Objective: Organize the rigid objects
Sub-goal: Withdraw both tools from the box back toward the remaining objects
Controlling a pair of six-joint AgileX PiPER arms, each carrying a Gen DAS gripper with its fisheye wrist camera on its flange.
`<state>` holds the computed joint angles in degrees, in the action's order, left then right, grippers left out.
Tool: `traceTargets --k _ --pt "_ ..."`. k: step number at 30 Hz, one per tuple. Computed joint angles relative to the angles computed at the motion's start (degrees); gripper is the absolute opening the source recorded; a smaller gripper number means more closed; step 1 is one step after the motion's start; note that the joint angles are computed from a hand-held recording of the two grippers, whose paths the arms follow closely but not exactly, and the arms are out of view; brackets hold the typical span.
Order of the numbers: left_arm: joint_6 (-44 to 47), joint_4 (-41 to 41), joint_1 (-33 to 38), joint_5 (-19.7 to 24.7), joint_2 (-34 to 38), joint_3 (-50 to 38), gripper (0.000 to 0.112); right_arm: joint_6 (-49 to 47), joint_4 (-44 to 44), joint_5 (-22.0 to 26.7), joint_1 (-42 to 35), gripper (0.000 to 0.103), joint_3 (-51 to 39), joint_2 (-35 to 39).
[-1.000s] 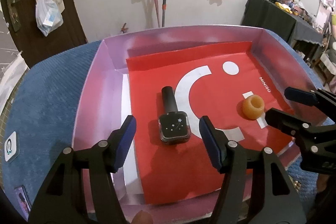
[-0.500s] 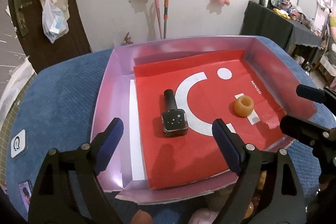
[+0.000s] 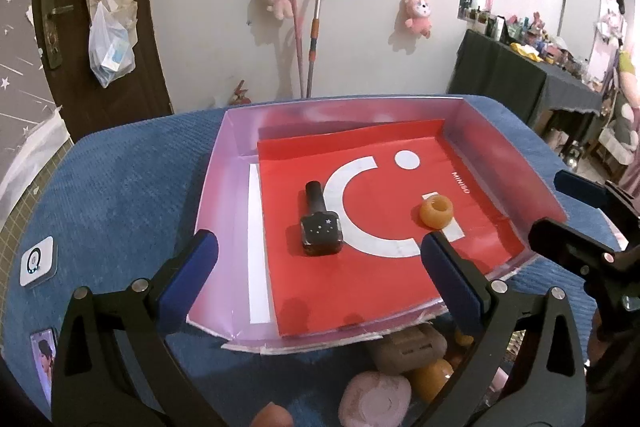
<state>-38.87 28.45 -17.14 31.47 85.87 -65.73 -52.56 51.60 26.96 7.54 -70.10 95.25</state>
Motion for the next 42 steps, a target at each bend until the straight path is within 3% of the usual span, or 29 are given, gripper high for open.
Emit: traceTargets --k 9,12,18,22,31,42 --pt "-10.4 10.1 -4.6 -0.2 -4.9 5.4 0.103 -12.9 13.9 -2.5 -1.2 0.103 8.3 -6.3" --pt "-13.9 12.9 -6.2 0.6 -5.9 7.1 0.103 -17.6 18.9 -1.9 -1.9 0.103 10.9 -7.9" --pt "-14.3 10.5 -6.1 -2.1 -9.0 10.9 0.103 -24.3 26.3 0.1 -3.5 0.103 15.9 -10.8" --pt "-21.4 16.7 -9.0 -0.8 -10.2 13.3 0.103 -31.9 34.5 2.1 -4.8 0.103 20.3 -13.1" --pt "-25.0 16.7 -10.7 -2.0 -13.7 17.5 0.103 -45.9 46.2 -4.0 -1.4 0.103 28.3 -19.3" --pt "-26.0 12.8 -9.9 -3.1 -15.1 21.0 0.103 -44.5 43.1 -5.5 -1.3 0.103 31.8 -21.4"
